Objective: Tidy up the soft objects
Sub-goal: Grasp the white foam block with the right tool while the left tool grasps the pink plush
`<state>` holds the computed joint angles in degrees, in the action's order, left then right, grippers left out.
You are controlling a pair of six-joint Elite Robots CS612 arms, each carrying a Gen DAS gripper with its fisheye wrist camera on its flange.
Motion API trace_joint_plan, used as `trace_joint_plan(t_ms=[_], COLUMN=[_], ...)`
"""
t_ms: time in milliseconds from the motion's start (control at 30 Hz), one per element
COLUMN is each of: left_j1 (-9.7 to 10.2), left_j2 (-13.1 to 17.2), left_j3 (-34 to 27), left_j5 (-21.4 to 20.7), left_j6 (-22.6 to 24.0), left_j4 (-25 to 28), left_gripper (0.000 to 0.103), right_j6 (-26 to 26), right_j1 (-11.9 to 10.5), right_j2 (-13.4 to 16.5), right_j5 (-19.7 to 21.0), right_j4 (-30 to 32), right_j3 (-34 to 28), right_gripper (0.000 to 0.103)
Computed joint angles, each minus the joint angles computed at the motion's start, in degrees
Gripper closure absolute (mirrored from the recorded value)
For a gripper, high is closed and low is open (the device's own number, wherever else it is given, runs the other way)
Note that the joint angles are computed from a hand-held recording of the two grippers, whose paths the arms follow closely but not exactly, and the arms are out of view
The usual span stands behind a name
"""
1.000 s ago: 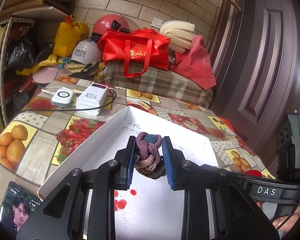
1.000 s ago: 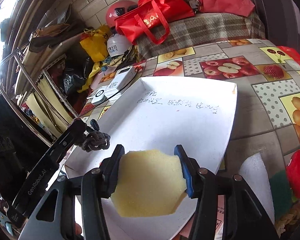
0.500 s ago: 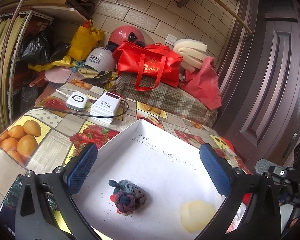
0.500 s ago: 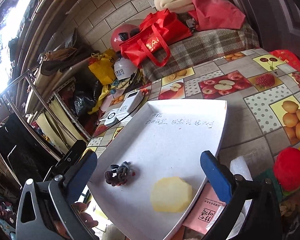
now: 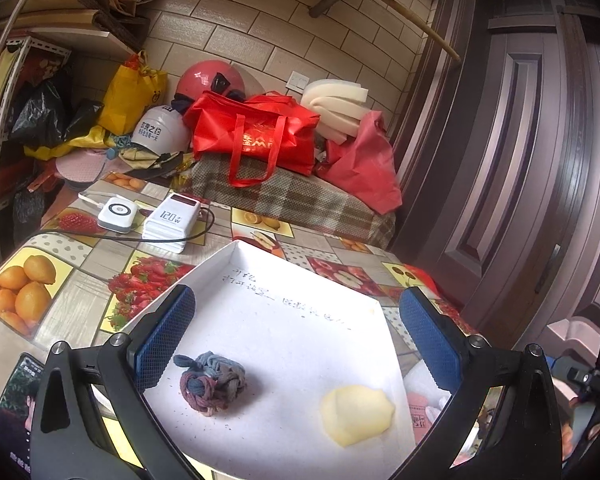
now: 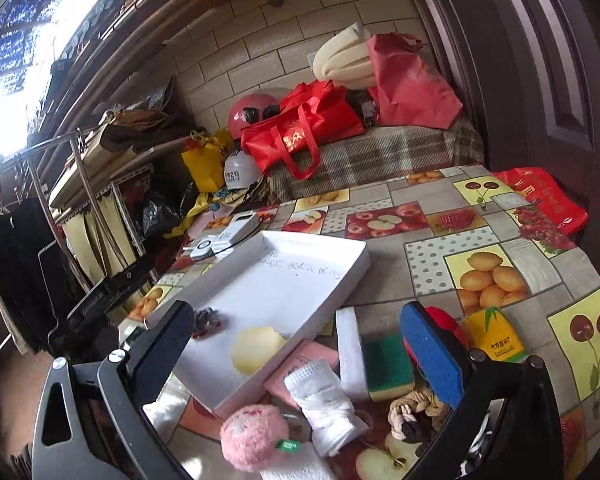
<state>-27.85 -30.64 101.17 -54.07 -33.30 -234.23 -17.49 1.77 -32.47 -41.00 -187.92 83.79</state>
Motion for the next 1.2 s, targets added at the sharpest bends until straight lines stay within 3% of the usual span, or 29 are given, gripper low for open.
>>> trace_joint_plan(t_ms=[100,200,300,467,567,633,767,900,1033,1200], left_j1=[-0.81,-2.22,-3.45,-4.5,-5.17,-5.71,-6.47,-7.07,-8.14,-7.95], left_j2=[-0.35,-0.78,-1.17,-2.2,-2.6,-2.72,-2.38,-1.87,-1.67,-1.65], left_j3=[0.69,1.89,3.19,3.47,2.63,1.83,-0.4,-2.77,-5.12,-3.97], left_j5=[-3.74,-6.93,-9.86,-14.52,-16.66,-17.58,-19.61,-22.34,-18.54,-17.67], left_j6=[3.55,6.29,8.44,12.79,16.45,18.84,22.75,24.89,23.82,20.14], left_j4=[-1.38,-2.66,-3.1,2.91,7.84,11.47,18.7,25.25,34.29,27.92], left_gripper=[0.0,0.0,0.0,0.0,0.0,0.0,0.0,0.0,0.0,0.0], right_j6=[-14.78,-26.0,-33.6,-39.98,-40.91,-41.54,-40.13,-32.04,-27.47,-27.46], right_j1=[-0.4,-0.74,-0.54,1.08,2.15,1.82,-0.3,-2.89,-4.63,-4.8], right_j2=[-1.92,-3.04,-3.37,-3.34,-2.85,-3.0,-3.1,-2.3,-1.68,-1.54], right_j5=[-2.9,-5.31,-6.95,-11.66,-16.24,-16.17,-16.23,-16.51,-15.17,-14.47], right_j4=[10.48,19.12,24.6,29.02,26.69,25.5,23.54,20.97,19.66,16.08], right_j3=[3.13,5.02,5.55,5.36,5.52,5.98,6.72,5.53,4.85,6.14], right_gripper=[0.0,0.0,0.004,0.031,0.04,0.051,0.051,0.051,0.05,0.05])
